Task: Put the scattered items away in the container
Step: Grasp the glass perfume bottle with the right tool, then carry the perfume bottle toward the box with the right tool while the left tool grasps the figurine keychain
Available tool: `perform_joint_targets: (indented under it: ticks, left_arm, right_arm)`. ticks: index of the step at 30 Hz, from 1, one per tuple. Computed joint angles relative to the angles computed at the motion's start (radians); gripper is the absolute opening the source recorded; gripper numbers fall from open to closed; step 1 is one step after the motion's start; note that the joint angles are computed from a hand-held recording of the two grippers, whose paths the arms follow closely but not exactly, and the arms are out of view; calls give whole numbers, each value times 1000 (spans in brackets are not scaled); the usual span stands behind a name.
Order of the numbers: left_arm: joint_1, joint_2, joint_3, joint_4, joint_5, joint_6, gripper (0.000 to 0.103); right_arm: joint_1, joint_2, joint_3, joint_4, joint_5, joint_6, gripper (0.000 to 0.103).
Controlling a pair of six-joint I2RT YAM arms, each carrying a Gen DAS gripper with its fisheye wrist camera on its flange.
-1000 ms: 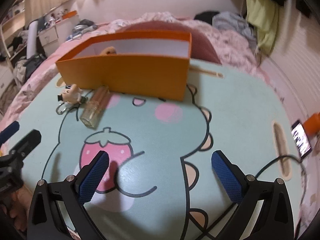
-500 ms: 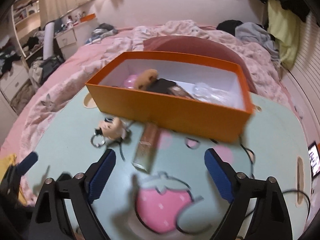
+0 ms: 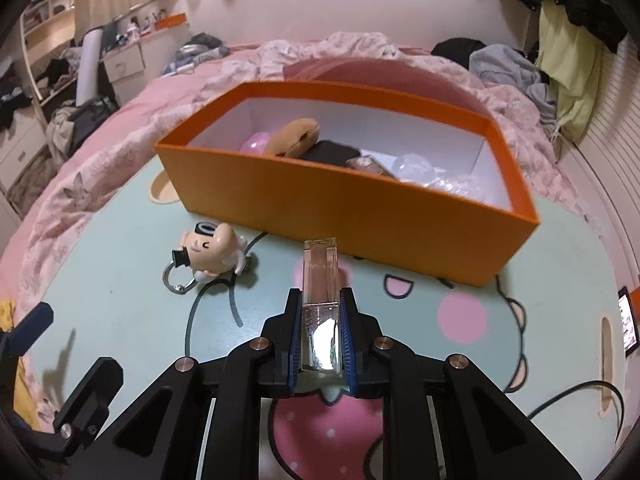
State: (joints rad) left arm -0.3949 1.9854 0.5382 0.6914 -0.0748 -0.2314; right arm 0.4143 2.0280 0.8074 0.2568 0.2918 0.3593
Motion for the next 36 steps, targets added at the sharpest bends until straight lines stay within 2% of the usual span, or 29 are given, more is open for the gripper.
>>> perform_joint_targets:
  ticks: [5,10,13,15,16,18,19,20,23,29,32,36]
  left_arm:
    - [17,0,44,-41,93,47,103]
    - [27,9,151,-112,187,131,102]
    - [22,43,256,-195,232,178,98]
    - [6,89,353,-286,229,204,98]
    - [-6,112,399,-329,210,212,94]
    - [-28,170,506,-435,195,226,78]
    - [-30,195,549,-480,208,230,55]
    - [-28,218,584,-518,228,226,44]
    - [-21,212,561,-495,280,208,43]
    - [-10,78,391,-374,335,217,43]
    - [3,18,384,-380,353,213,43]
    - [14,-26,468,-451,353,217,43]
  right_arm:
    - [9,-82,-91,33,27,-7,17]
    - [-22,-154,-176,76,19,4,17]
    - [-48,-177,-212,99,-12,16,17]
    - [-61,-182,-219,103,-27,23,17]
    - [-65,-184,-222,106,-32,25,17]
    - [-66,-187,-229,113,-33,29,17]
    - [-63,-189,-232,115,-28,29,17]
    - [-60,-191,-235,117,-24,30,17]
    - [-56,-202,-247,128,-16,26,17]
    - [-55,-221,-258,130,-6,20,17]
    - [-53,-240,-261,124,7,12,17]
    - [-66,-286,-254,100,0,-12,17]
